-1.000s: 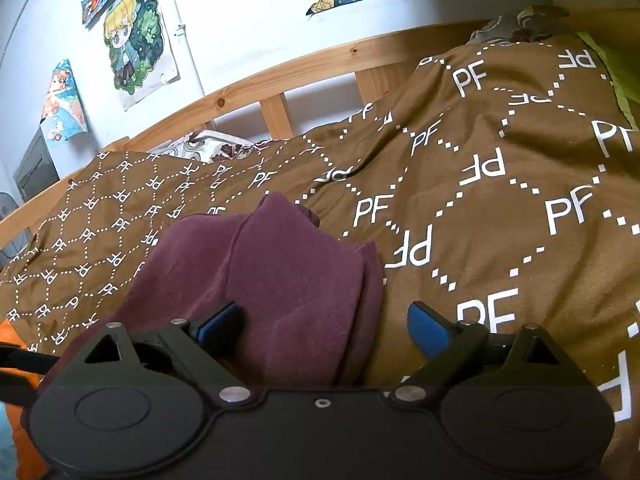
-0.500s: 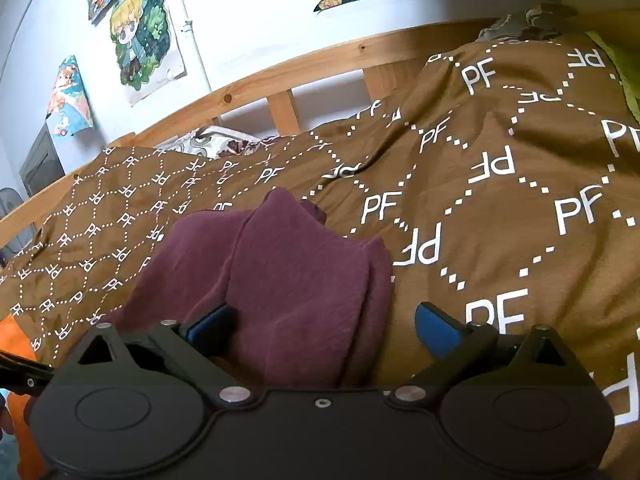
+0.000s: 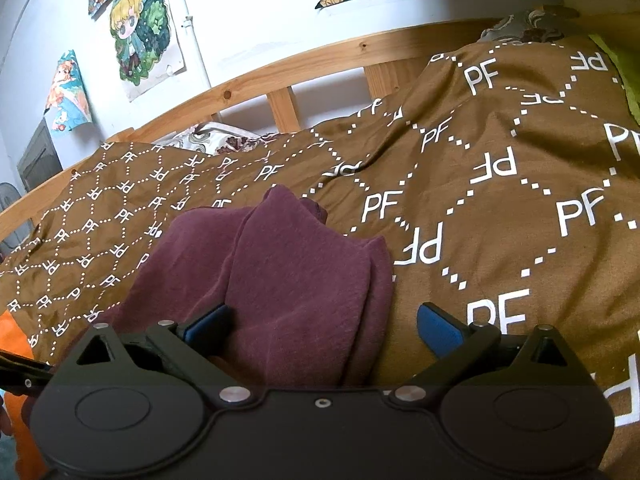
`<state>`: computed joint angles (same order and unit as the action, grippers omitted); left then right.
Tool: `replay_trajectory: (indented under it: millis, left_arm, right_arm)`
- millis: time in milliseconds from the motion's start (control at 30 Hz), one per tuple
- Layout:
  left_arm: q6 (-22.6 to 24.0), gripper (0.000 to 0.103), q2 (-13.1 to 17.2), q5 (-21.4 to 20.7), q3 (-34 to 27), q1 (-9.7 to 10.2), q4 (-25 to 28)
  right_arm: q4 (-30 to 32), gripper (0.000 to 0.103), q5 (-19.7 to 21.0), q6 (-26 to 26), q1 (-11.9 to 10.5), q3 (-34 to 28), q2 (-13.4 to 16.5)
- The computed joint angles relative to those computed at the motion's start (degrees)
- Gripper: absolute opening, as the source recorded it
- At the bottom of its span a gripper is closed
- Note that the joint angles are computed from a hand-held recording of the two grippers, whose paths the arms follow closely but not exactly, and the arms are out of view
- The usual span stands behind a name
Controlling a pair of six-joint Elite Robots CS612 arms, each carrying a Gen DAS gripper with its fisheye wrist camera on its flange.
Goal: Fold small clothes
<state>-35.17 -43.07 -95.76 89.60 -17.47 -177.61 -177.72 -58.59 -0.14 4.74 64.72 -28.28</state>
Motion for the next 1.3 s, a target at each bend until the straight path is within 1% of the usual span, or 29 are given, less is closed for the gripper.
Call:
replay_trajectory:
  millis: [100,133,167,267,300,333,367,400,500,567,600,633,667,700,767,800,900,1000,1100,1167,1233,1300]
  left_arm:
    - [-0.2,0.102,-0.2,-2.1,-0.6,0.56,2.0]
    - [-0.5,0.102,-0.2,-2.8,-0.7,0.76,2.0]
    - [-0.7,0.099,-0.2,-3.7,-0.8,1.01,1.8]
    - [0.0,0.089,0.0,-7.0,-1.3,1.76,1.5]
    - [0.3,0.085,0.2,-7.9,-1.5,1.91,1.7]
    - [0.8,0.084,0.3,-8.6,-1.8,2.04,1.9]
    - [1.2,0.079,0.4,-9.3,-2.0,2.12,1.9]
    - [1.7,0.079,0.5,-9.5,-2.3,2.14,2.1]
    - [3.8,0.071,0.4,-9.2,-2.2,2.03,1.7]
    - [4.8,0.060,0.3,-8.9,-1.7,1.92,0.3]
    - [5.0,0.055,0.3,-8.7,-1.4,1.88,-0.5]
    - [5.3,0.052,0.2,-8.3,-1.2,1.80,-1.1]
    - [5.8,0.047,0.0,-7.8,-0.9,1.71,-1.6]
    - [6.9,0.042,-0.2,-7.1,-0.6,1.54,-2.1]
    - [10.7,0.038,-0.8,-4.8,0.2,0.99,-3.5]
    - [12.8,0.036,-1.2,-3.4,0.7,0.69,-5.1]
    - [18.9,0.035,-2.2,1.3,2.5,-0.14,-10.3]
    - [21.8,0.035,-3.0,3.8,3.6,-0.16,-13.9]
    - [24.0,0.035,-3.5,7.2,4.6,-0.03,-17.5]
    - [26.4,0.035,-3.5,10.8,4.8,-0.07,-19.8]
    - [27.4,0.036,-3.3,13.5,4.2,0.01,-20.2]
    - [27.4,0.036,-2.7,15.4,3.2,0.39,-20.3]
  right_arm:
    - [-0.1,0.097,-0.3,2.1,0.1,0.2,-0.2]
    - [-0.1,0.094,-0.1,2.7,0.1,0.2,-0.2]
    - [-0.1,0.090,0.3,3.4,0.0,0.2,-0.3]
    - [0.2,0.082,1.5,5.2,0.1,0.1,-0.3]
    - [0.3,0.081,1.5,5.3,0.1,0.1,-0.3]
    - [0.4,0.078,1.5,5.4,0.1,0.1,-0.3]
    - [0.4,0.074,1.4,6.0,0.1,0.2,-0.4]
    - [0.3,0.072,1.2,7.0,0.1,0.3,-0.4]
    - [-0.6,0.057,-0.3,10.2,0.1,1.2,-0.8]
    - [-1.2,0.040,-0.9,11.9,0.0,1.9,-1.2]
    - [-1.3,0.036,-1.0,12.5,0.1,2.3,-1.5]
    - [-1.8,0.028,-1.3,13.0,0.2,2.7,-1.8]
    - [-2.6,0.022,-1.8,12.9,0.3,3.1,-2.1]
    - [-3.3,0.021,-2.6,12.4,0.5,3.5,-2.4]
    - [-5.1,0.018,-4.6,9.7,1.2,4.3,-3.1]
    - [-6.2,0.017,-5.4,8.2,1.6,4.6,-3.5]
    - [-9.3,0.015,-5.6,6.1,2.4,4.5,-3.9]
    - [-11.3,0.014,-5.1,6.3,3.1,3.0,-3.8]
    - [-13.3,0.014,-3.6,7.7,3.8,0.1,-2.6]
    - [-13.9,0.014,-2.8,8.2,4.5,-2.7,-1.4]
    - [-14.0,0.014,-2.6,7.1,5.2,-6.0,0.1]
    - [-13.0,0.014,-2.3,6.5,5.8,-9.8,2.0]
